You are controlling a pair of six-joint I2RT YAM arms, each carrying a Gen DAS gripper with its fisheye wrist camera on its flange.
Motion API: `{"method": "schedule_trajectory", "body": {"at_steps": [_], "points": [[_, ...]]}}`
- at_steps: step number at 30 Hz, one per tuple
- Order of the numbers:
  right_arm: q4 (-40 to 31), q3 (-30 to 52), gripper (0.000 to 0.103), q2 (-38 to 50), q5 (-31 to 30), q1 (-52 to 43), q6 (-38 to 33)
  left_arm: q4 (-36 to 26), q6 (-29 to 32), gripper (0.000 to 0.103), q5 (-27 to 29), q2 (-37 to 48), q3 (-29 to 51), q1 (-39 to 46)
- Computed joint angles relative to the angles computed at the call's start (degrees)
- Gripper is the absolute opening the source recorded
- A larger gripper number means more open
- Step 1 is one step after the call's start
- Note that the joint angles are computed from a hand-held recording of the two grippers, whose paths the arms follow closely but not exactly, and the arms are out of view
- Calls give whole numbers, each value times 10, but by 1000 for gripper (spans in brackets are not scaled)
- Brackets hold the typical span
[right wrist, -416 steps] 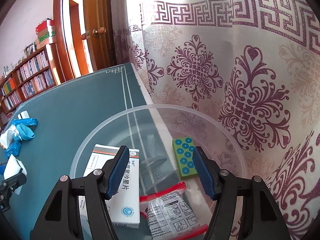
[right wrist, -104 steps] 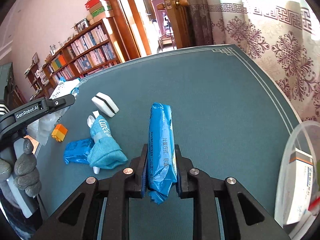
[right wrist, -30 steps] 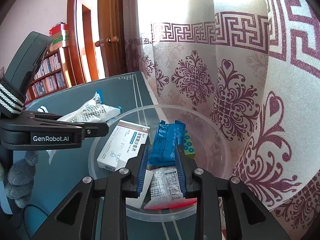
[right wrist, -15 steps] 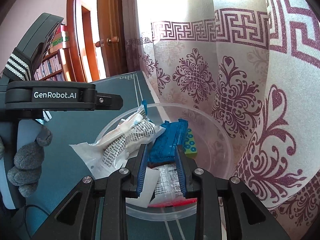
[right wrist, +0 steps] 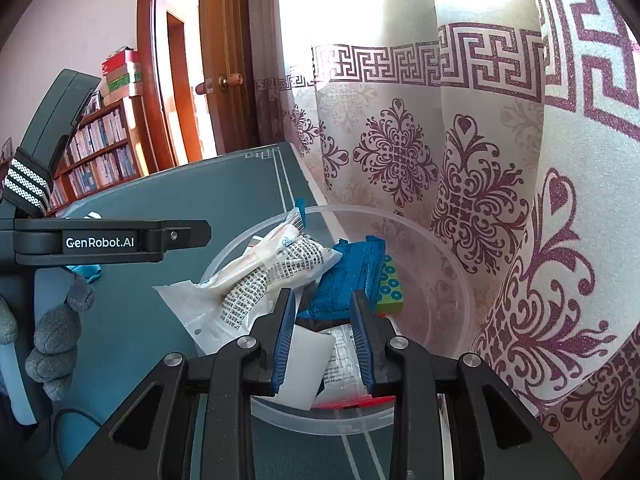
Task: Organize objects
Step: 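Withdraw both tools from the bowl toward the remaining items, then lower left tool onto the flat blue packet and close it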
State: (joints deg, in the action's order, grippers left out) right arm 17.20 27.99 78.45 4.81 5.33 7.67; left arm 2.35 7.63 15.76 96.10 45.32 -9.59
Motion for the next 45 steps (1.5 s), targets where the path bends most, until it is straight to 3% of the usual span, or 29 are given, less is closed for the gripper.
{"method": "schedule_trajectory", "body": {"at_steps": [2,3,15,25,35,45], "points": [[4,-5,50,-5,-2,1,6,4,2,87,0,-2,-7,10],[6,-7,51,-9,1,3,9,7,2,88,0,-3,-10,14],[6,-6,51,-21,36,64,16,15,18,90,9,-19,-29,92],[11,14,58,0,69,132,27,13,46,93,31,-10,-29,187],[26,58,58,59,90,211,33,5,85,94,50,33,8,290],[41,97,63,112,115,275,26,12,166,95,48,101,54,380]]}}
